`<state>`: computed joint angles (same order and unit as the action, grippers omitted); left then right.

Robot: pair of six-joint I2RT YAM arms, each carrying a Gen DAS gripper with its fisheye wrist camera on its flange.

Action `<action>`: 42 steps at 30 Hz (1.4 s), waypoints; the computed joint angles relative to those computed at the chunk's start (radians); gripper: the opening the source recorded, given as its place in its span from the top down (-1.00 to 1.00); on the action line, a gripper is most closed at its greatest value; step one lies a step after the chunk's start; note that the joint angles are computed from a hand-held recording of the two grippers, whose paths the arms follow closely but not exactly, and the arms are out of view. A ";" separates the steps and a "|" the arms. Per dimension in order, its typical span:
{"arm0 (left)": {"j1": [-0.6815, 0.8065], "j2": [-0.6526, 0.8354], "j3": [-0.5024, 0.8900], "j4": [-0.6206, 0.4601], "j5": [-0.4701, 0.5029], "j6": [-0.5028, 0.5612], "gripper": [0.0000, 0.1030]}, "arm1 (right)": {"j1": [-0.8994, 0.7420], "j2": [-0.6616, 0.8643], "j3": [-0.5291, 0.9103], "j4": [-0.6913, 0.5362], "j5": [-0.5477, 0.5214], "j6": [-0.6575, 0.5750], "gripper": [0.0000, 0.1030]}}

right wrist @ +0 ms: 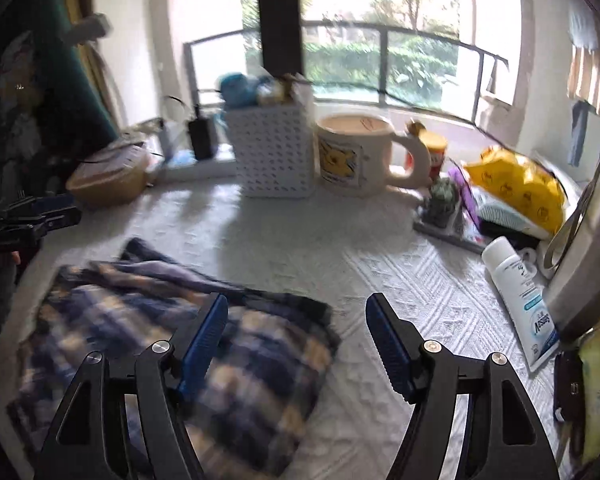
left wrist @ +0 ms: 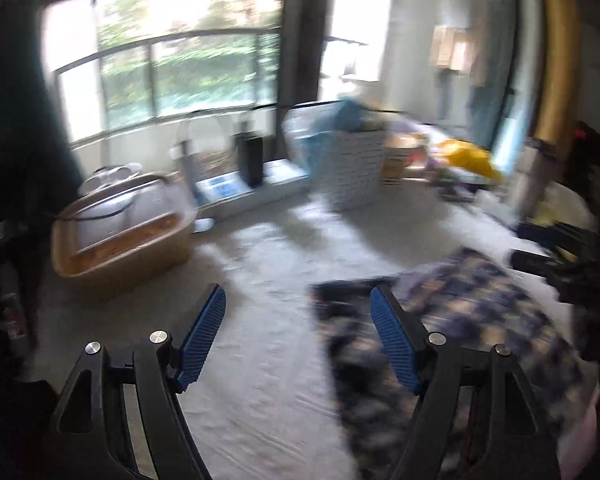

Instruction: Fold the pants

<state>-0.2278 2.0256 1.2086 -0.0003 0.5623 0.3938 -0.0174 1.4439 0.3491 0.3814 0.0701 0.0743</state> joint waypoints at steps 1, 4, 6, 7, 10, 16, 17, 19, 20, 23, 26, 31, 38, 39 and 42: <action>-0.014 -0.029 -0.041 -0.006 0.034 0.037 -0.46 | 0.051 -0.060 -0.024 -0.023 0.029 0.007 -0.42; -0.092 -0.068 -0.119 -0.023 0.049 0.121 -0.46 | 0.194 -0.117 -0.038 -0.077 0.105 0.017 -0.41; -0.147 -0.056 -0.144 -0.006 -0.020 0.151 -0.46 | 0.306 -0.097 -0.021 -0.125 0.178 0.017 -0.25; -0.171 -0.042 -0.141 -0.009 -0.059 0.152 -0.46 | 0.335 -0.071 -0.007 -0.136 0.196 0.018 -0.18; -0.184 0.027 -0.091 -0.074 -0.125 0.165 -0.46 | 0.390 0.018 0.006 -0.142 0.219 0.037 -0.07; -0.165 0.063 -0.086 -0.073 -0.138 0.228 -0.45 | 0.337 0.147 -0.065 -0.005 0.140 0.027 -0.07; -0.163 0.056 -0.095 -0.071 -0.141 0.233 -0.45 | 0.335 0.128 -0.081 -0.007 0.139 0.025 -0.07; -0.155 0.053 -0.092 -0.086 -0.135 0.243 -0.45 | 0.338 0.089 -0.110 -0.020 0.145 0.016 -0.07; -0.146 0.050 -0.091 -0.094 -0.127 0.248 -0.45 | 0.340 0.066 -0.126 -0.029 0.148 0.015 -0.07; -0.112 0.031 -0.093 -0.132 -0.093 0.275 -0.45 | 0.319 0.004 -0.176 -0.048 0.132 0.006 -0.07; -0.090 0.020 -0.097 -0.139 -0.081 0.286 -0.45 | 0.297 -0.105 -0.230 -0.115 0.123 0.007 -0.07; -0.016 -0.044 -0.144 -0.104 -0.067 0.229 -0.45 | 0.286 -0.329 -0.293 -0.295 0.141 0.045 -0.08; 0.010 -0.161 -0.292 -0.102 0.046 0.272 -0.46 | 0.427 -0.619 -0.287 -0.529 0.233 0.163 -0.08; -0.011 -0.161 -0.319 -0.069 0.009 0.271 -0.46 | 0.454 -0.585 -0.280 -0.499 0.239 0.174 -0.08; -0.039 -0.113 -0.340 -0.004 -0.081 0.238 -0.46 | 0.482 -0.406 -0.256 -0.364 0.236 0.176 -0.08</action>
<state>-0.2669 1.9125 0.8688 -0.0047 0.4814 0.6314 0.4641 1.0384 0.0930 0.0177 0.3058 0.2499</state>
